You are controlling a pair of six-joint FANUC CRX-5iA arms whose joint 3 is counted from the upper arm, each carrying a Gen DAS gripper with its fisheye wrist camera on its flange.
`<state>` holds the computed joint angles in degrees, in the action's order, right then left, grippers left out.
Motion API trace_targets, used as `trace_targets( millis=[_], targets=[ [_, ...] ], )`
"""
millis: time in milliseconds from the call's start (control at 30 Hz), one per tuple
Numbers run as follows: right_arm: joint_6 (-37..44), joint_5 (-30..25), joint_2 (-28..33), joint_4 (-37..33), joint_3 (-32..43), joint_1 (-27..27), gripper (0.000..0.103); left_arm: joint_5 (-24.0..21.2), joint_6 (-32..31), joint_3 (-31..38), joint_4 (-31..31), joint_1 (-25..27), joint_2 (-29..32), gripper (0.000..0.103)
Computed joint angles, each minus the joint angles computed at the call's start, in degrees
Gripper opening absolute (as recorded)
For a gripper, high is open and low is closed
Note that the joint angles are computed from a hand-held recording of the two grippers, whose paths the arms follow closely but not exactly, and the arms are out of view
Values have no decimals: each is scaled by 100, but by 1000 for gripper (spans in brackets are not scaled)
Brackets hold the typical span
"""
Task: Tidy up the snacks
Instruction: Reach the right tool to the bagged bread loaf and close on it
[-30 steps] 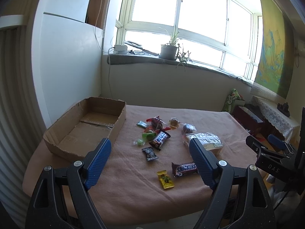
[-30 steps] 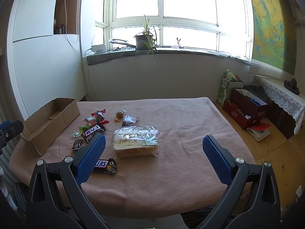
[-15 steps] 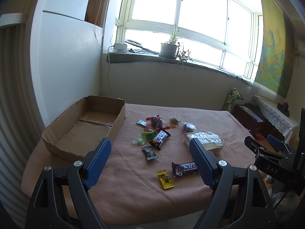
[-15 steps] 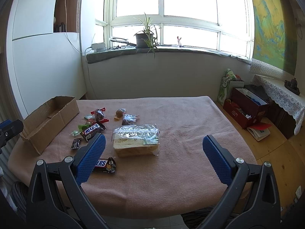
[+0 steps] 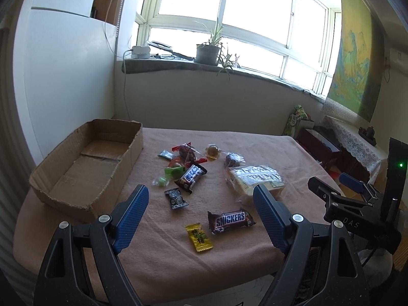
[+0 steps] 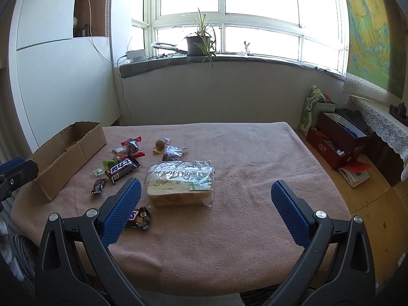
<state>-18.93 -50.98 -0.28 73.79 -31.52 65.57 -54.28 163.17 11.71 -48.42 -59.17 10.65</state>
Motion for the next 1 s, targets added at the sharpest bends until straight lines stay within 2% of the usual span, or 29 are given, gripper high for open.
trace_targets(
  millis=[133, 300, 400, 433, 500, 533, 600, 667, 733, 867, 900, 967, 1000],
  targets=[
    [261, 432, -44, -198, -39, -219, 102, 558, -379, -80, 562, 306, 120, 83],
    [470, 1573, -150, -655, -92, -696, 94, 1679, -1256, -474, 1927, 971, 168, 81],
    [822, 1868, -55, -985, 22, -843, 91, 2408, -2393, -816, 3353, 1452, 294, 72],
    [980, 1995, -3, -1120, 80, -898, 90, 2646, -2873, -966, 3963, 1604, 355, 67],
    [1475, 2273, 89, -1691, 241, -1004, 88, 3070, -4048, -1290, 5330, 1832, 492, 66],
    [1732, 2450, 136, -2008, 321, -1073, 86, 3165, -4509, -1374, 5848, 1883, 565, 64],
    [2215, 2695, 236, -2637, 489, -1196, 82, 3226, -5055, -1378, 6399, 1913, 700, 63],
    [2734, 2813, 339, -3357, 700, -1295, 76, 3191, -5405, -1280, 6679, 1919, 830, 62],
    [3502, 2954, 420, -4325, 951, -1396, 75, 3167, -5725, -1191, 6920, 1923, 942, 61],
    [5206, 2801, 627, -6388, 1625, -1602, 74, 3028, -6061, -938, 7063, 1971, 1179, 59],
    [5482, 2729, 691, -6711, 1767, -1646, 74, 3027, -6239, -924, 7231, 1983, 1241, 58],
    [6086, 2564, 803, -7381, 2046, -1762, 65, 3106, -6786, -994, 7808, 1981, 1357, 55],
    [6218, 2541, 848, -7560, 2119, -1804, 64, 3117, -6991, -1036, 8050, 1984, 1398, 55]
  ],
)
